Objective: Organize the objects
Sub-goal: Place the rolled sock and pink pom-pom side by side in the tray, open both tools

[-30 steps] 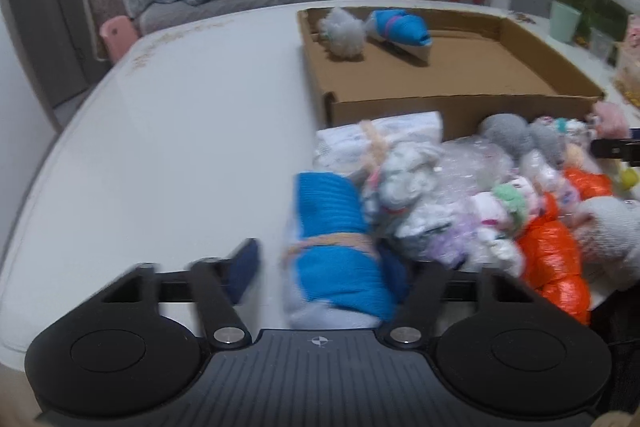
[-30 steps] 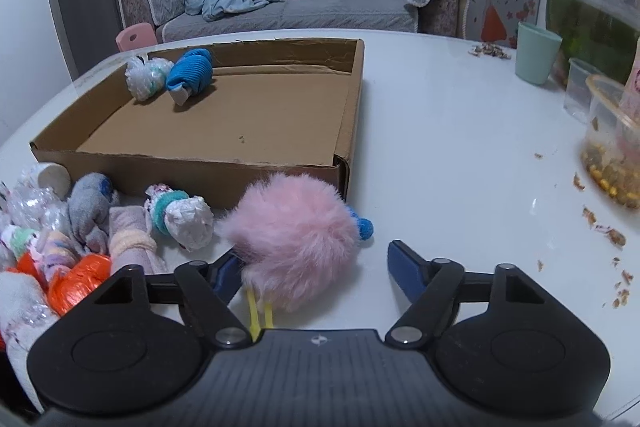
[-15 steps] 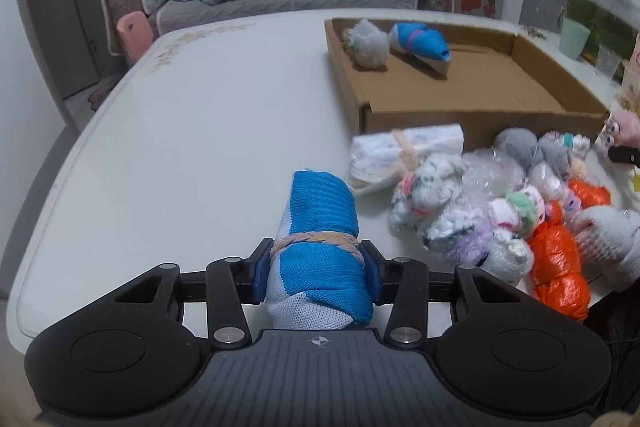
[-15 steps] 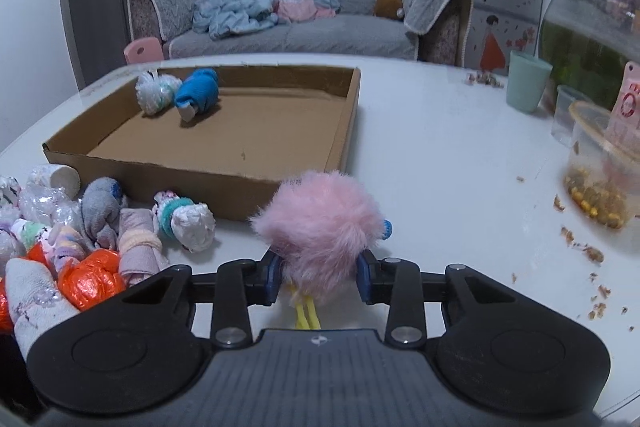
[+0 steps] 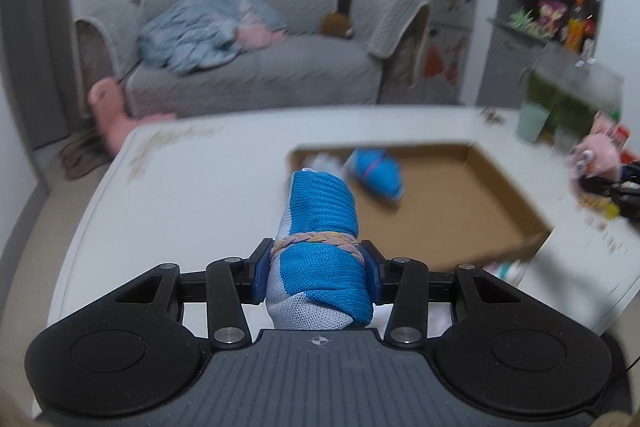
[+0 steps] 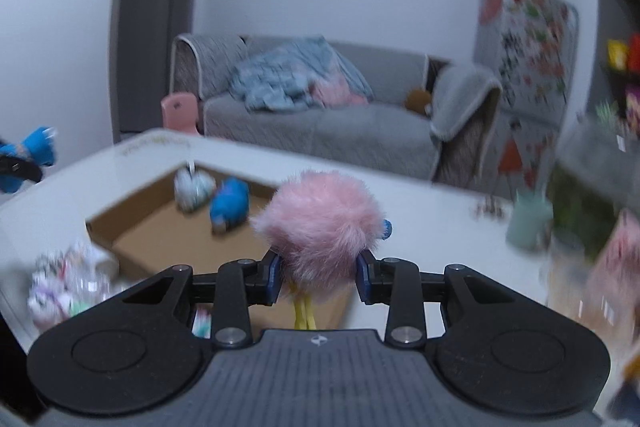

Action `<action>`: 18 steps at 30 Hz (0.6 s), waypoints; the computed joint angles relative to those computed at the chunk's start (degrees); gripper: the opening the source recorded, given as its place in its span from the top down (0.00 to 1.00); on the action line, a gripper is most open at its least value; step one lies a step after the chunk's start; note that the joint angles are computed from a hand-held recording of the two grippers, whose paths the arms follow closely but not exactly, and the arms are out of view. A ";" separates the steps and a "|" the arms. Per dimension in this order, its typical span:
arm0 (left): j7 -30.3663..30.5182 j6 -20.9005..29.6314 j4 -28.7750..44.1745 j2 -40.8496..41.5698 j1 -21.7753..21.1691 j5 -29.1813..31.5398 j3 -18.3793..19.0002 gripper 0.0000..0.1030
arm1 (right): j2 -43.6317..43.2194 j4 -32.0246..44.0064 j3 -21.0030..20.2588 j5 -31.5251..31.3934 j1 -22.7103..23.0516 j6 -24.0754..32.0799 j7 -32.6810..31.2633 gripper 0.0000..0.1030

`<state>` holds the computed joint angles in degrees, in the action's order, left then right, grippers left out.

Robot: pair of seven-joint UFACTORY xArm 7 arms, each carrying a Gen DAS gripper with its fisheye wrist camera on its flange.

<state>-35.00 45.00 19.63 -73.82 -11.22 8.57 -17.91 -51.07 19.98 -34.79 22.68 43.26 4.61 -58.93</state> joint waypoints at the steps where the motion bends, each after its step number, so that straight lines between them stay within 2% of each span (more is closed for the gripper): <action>1: 0.80 -3.04 1.58 3.41 0.69 0.41 0.51 0.50 | 0.57 1.35 -1.34 -0.18 2.41 -0.52 -1.11 0.69; 5: 1.86 -12.04 9.61 18.76 4.29 1.65 0.06 0.50 | 4.07 7.75 -7.79 -0.03 12.34 -1.43 -4.68 0.69; 9: 1.14 -17.92 17.84 34.08 6.17 2.04 -0.40 0.50 | 7.32 13.61 -13.89 1.45 20.83 -0.61 -7.39 0.69; 12: 0.71 -20.64 23.09 45.19 4.67 0.48 1.40 0.50 | 9.75 16.56 -17.52 2.61 25.72 -0.15 -9.66 0.69; 16: -0.71 -24.19 27.04 55.86 3.31 1.48 2.67 0.50 | 14.43 19.84 -21.84 4.13 30.15 0.65 -12.26 0.69; 18: -2.12 -25.33 28.23 59.64 3.19 3.46 3.01 0.50 | 17.07 21.46 -22.94 9.03 31.15 1.96 -16.83 0.69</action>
<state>-37.12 19.66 47.86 -14.18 -8.03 12.03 -14.89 -34.00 41.44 -57.73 31.71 74.41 6.57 -75.76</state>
